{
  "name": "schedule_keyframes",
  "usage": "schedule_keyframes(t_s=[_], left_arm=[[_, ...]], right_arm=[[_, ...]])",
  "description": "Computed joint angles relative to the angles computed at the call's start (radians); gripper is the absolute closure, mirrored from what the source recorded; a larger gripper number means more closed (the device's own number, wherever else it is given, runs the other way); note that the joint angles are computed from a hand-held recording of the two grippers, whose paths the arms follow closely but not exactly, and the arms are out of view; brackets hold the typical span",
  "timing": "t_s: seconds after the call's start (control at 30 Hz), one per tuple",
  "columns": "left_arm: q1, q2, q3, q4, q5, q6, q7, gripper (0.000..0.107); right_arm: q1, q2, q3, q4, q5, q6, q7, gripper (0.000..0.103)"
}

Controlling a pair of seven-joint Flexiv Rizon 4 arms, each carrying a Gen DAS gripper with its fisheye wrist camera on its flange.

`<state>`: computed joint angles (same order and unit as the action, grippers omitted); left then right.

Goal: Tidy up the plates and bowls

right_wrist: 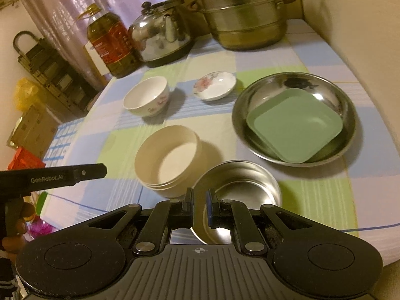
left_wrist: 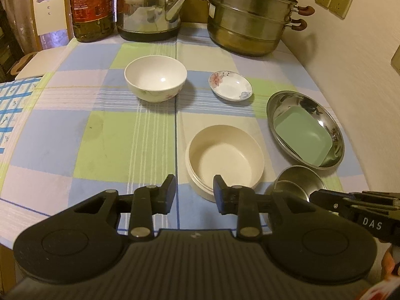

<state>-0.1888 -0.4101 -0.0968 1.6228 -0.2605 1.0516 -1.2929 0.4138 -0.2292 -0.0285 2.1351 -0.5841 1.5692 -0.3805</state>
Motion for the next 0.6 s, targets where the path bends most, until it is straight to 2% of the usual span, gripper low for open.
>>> schedule_keyframes(t_s=[0.23, 0.4, 0.43, 0.47, 0.53, 0.6], left_arm=[[0.016, -0.051, -0.012, -0.080, -0.010, -0.037, 0.048, 0.077], [0.017, -0.101, -0.015, -0.160, -0.003, -0.070, 0.084, 0.073], [0.017, -0.113, -0.015, -0.178, -0.002, -0.074, 0.089, 0.070], [0.015, -0.127, -0.014, -0.197, -0.001, -0.078, 0.091, 0.069], [0.016, -0.155, -0.017, -0.238, -0.002, -0.092, 0.099, 0.068], [0.017, -0.183, -0.022, -0.276, -0.006, -0.103, 0.111, 0.068]], right_arm=[[0.014, -0.026, -0.006, -0.049, 0.000, -0.037, 0.024, 0.092], [0.019, -0.064, -0.014, -0.106, 0.000, -0.056, 0.051, 0.090], [0.018, -0.075, -0.012, -0.123, 0.005, -0.063, 0.050, 0.085], [0.019, -0.083, -0.016, -0.134, 0.005, -0.066, 0.054, 0.075], [0.037, -0.092, -0.044, -0.147, -0.014, -0.068, 0.078, 0.062], [0.040, -0.103, -0.060, -0.163, -0.027, -0.067, 0.090, 0.061]])
